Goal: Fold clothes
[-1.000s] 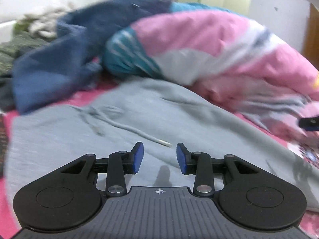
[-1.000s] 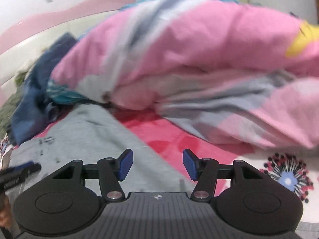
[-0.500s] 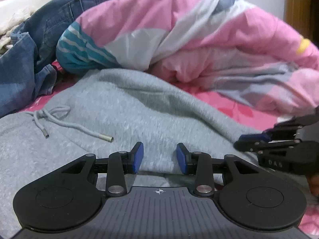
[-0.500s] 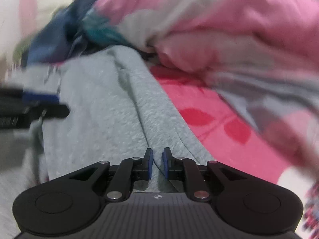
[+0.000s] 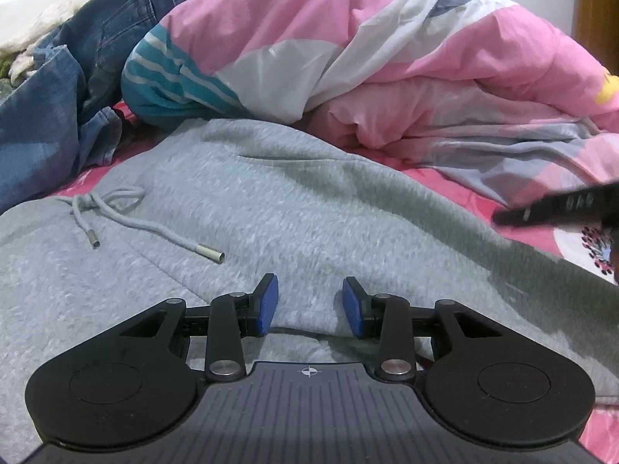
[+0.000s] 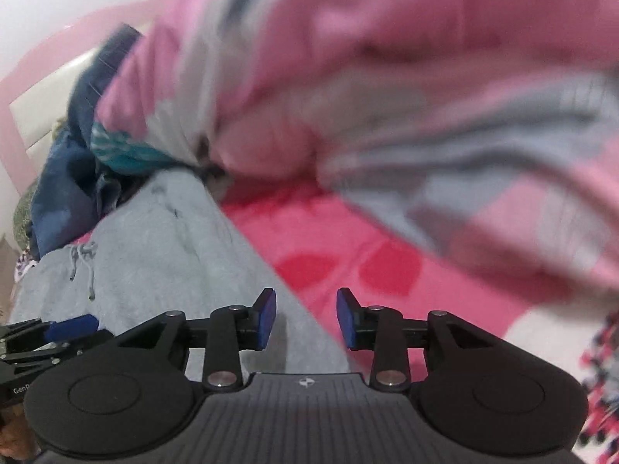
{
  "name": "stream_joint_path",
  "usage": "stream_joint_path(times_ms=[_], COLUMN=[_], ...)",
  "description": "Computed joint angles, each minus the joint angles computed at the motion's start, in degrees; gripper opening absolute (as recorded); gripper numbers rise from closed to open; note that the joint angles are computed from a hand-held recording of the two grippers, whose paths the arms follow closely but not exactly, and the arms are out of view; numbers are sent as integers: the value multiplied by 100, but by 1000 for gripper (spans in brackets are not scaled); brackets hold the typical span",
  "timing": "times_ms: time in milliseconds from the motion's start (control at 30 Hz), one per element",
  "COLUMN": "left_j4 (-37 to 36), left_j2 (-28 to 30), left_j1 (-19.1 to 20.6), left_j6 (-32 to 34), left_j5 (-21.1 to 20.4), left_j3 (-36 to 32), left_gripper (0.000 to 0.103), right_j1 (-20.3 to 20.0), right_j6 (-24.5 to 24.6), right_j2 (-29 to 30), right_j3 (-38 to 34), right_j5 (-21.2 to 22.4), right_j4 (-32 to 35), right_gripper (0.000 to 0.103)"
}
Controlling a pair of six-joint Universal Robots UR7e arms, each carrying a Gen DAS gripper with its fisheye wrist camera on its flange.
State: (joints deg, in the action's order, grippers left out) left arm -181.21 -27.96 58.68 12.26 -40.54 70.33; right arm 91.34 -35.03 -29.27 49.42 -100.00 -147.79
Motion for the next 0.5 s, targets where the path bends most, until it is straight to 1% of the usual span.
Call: stream_joint_path(times_ms=[67,100,133,167,200,233,300,367,400,433,467,500], left_j4=[38,52,64,77,84,78,52,35,31,28,37,45], left_j2=[1,-4,-12,-19,-25,-25,-25,-21,-18,-14,-6,1], left_j1=[4,6,11,16,19,17,14,13,13,14,13,12], left_j6=[21,27,11,-7,-34,-48,-62,-41,-32,-24,-17,-12], left_j5=[-10,-18,-32,-46,-52,-49,-44,-34,-24,-13,2,15], left_j3=[-15,-17,-14,-11,-7,-6,-1,-2,-3,-5,-17,-28], left_gripper=[36,36,36,36,36,36,36,36,36,36,36,36], right_j1=[3,19,50,75,100,139,244,322,366,410,440,456], right_j6=[15,-100,-317,-430,-542,-704,-1194,-1727,-1998,-2335,-2619,-2819], right_j2=[111,144,138,133,129,125,103,39,100,214,343,480], right_j3=[-201,-207,-106,-53,-2,75,325,653,704,684,595,440], right_j5=[-169,-257,-323,-355,-387,-465,-680,-680,-771,-891,-1005,-1134], right_j4=[429,455,280,205,132,-37,-697,-1581,-2091,-2626,-3001,-3165], right_gripper=[37,38,34,30,10,0,0,0,0,0,0,0])
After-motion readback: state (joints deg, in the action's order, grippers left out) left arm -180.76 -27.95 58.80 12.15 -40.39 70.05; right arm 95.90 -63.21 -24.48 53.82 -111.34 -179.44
